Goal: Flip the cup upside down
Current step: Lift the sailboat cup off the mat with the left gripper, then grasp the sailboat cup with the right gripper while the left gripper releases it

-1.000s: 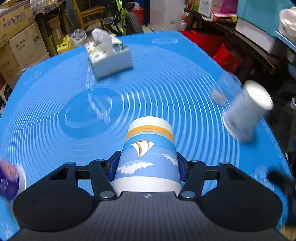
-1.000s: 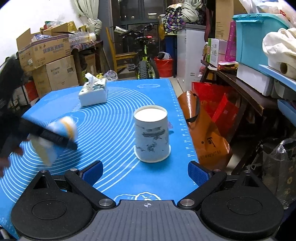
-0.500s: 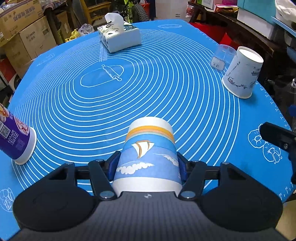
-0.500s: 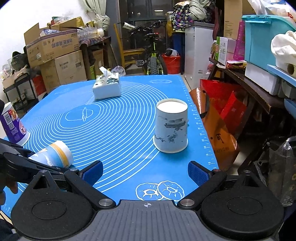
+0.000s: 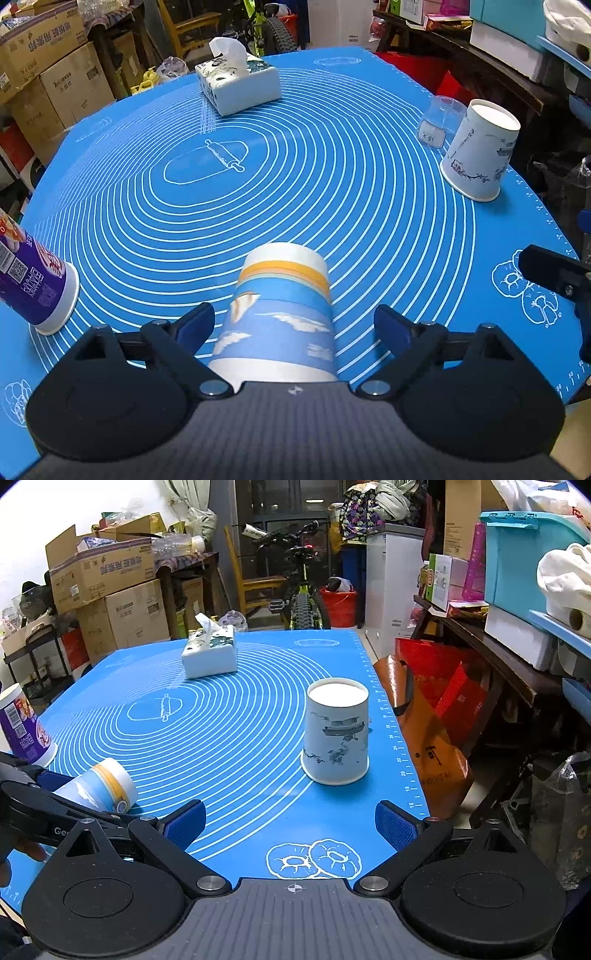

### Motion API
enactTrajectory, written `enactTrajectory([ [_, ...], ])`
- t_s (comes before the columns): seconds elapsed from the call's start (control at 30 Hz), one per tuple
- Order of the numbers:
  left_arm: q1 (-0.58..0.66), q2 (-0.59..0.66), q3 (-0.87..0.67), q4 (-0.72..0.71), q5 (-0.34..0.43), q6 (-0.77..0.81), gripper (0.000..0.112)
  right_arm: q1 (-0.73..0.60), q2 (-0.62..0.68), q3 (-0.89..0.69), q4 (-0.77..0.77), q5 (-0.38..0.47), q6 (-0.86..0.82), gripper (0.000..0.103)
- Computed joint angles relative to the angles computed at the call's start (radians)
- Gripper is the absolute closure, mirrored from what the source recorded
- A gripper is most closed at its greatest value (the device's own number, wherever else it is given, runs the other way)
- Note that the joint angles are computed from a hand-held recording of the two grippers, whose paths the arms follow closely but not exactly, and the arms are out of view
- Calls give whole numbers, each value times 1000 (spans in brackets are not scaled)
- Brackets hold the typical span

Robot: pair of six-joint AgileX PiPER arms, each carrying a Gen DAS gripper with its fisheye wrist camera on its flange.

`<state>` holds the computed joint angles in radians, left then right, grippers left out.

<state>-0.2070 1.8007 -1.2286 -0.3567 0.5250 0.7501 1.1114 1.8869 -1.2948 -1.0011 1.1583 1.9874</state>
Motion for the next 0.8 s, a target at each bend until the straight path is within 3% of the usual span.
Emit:
enactTrajectory([
  [0.6, 23, -6, -4, -20, 6, 15, 20, 6, 2, -28, 3, 16, -27, 5],
  [0.8, 54, -40, 11, -95, 23, 75, 20, 13, 3, -46, -2, 28, -37, 5],
])
